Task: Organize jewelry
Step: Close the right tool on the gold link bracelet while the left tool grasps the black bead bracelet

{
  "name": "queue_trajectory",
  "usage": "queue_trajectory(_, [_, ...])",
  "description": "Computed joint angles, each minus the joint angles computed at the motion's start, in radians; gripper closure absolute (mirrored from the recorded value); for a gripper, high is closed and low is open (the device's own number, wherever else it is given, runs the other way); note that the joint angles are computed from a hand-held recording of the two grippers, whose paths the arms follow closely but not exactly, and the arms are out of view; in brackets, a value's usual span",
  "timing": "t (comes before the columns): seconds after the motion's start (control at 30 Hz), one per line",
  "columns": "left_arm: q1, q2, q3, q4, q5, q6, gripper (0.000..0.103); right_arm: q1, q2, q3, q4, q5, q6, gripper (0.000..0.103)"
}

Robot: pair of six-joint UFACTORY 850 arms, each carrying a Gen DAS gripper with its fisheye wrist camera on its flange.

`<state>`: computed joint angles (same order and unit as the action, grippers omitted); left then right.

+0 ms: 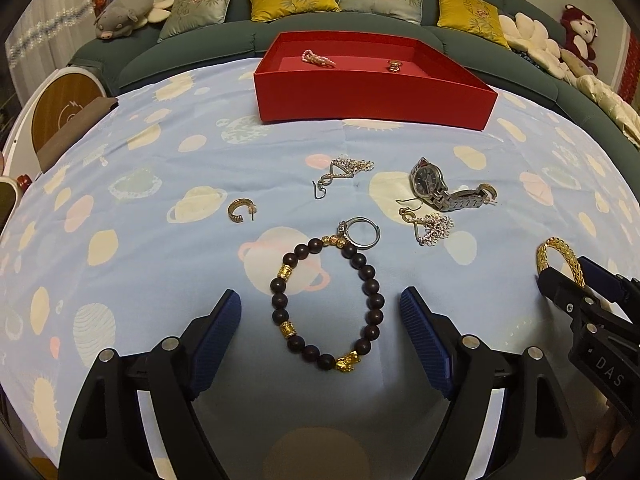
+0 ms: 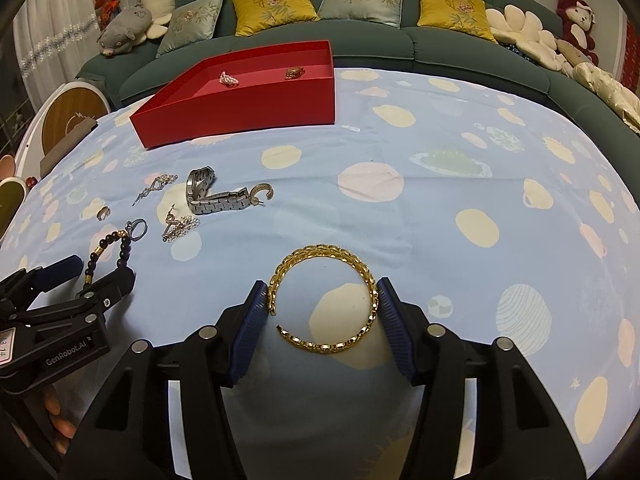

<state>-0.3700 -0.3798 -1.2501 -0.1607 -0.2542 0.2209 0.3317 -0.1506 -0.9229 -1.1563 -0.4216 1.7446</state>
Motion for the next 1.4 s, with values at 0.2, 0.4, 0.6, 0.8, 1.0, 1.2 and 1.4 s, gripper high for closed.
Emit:
queue_trajectory(0.2, [0.056,0.021,-0.015,-0.256,-0.003,0.185,0.024,0.004,0.002,0.000,-0.015,0.009,0.014,0.049])
queue_trajectory(0.4, [0.137,-0.021,-0.086,-0.398,-0.083,0.195,0.024,0.001,0.007,0.001,-0.020,0.018,0.019,0.049])
queue_trajectory(0.6, [0.131,-0.029,-0.103,-0.444,-0.102,0.211,0.024,0.006,0.005,-0.007,-0.030,0.022,0.024,0.049])
queue_trajectory(0.8, [0.082,-0.009,-0.066,-0.411,-0.079,0.270,0.024,0.003,0.015,0.001,-0.037,0.023,0.035,0.049])
queue_trajectory(1.0, [0.047,-0.006,-0.037,-0.304,-0.063,0.238,0.024,-0.004,0.029,0.013,-0.038,0.028,0.041,0.049])
queue_trajectory(1.2, [0.018,-0.015,-0.026,-0.171,-0.058,0.158,0.025,-0.002,0.029,0.011,-0.040,0.029,0.040,0.049])
queue_trajectory(1.4, [0.008,0.002,0.007,-0.098,0.009,0.132,0.059,-0.003,0.028,0.009,-0.042,0.029,0.045,0.049])
